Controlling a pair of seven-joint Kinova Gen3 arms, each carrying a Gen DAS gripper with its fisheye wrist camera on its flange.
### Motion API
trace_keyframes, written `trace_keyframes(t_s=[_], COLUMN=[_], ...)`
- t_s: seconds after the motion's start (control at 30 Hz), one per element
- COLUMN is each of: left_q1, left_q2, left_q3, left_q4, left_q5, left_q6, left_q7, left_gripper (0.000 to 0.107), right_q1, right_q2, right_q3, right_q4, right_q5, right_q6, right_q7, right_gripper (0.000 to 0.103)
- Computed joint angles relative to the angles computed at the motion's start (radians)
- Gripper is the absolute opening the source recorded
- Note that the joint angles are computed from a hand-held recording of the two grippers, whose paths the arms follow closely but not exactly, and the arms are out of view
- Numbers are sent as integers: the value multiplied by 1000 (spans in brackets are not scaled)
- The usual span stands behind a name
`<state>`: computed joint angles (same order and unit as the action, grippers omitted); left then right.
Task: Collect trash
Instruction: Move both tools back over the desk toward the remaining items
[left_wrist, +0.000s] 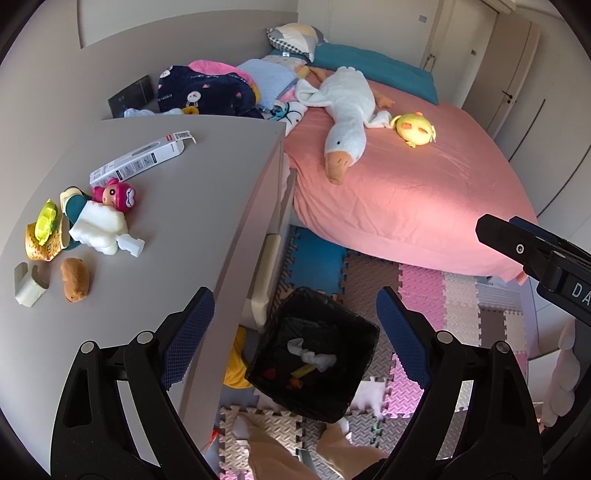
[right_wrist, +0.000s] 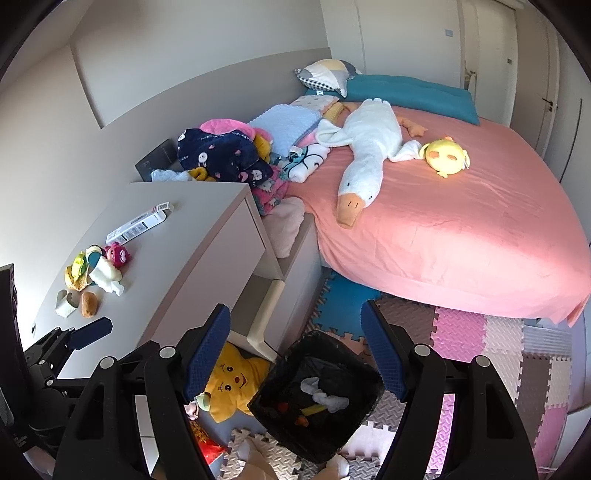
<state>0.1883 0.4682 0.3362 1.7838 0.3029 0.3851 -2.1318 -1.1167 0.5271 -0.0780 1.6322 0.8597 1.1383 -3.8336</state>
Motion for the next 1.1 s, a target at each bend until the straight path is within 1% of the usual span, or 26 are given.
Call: trace_keyframes(t_s=[0.2, 0.5, 0.77, 1.1], left_q1=[-9, -42, -93, -152], left_q2=[2, 11, 20, 30], left_q3=[-18, -50, -74, -108], left_q4=[-3, -15, -34, -53], left_q5=[-3, -13, -20, -30], left_q6=[5, 8, 14, 25], left_q7=[7, 31, 50, 77], left_gripper=[86, 86, 86, 86], right_q1=[15, 37, 56, 71], right_q2=[25, 71, 139, 233], right_q3=[4, 36, 73, 123], right_q4=[-37, -116, -242, -423], right_q5=[3, -15, -54, -157], right_q6=[-27, -92, -158, -208], right_q7=[54, 165, 324, 539], right_gripper=[74, 74, 74, 74])
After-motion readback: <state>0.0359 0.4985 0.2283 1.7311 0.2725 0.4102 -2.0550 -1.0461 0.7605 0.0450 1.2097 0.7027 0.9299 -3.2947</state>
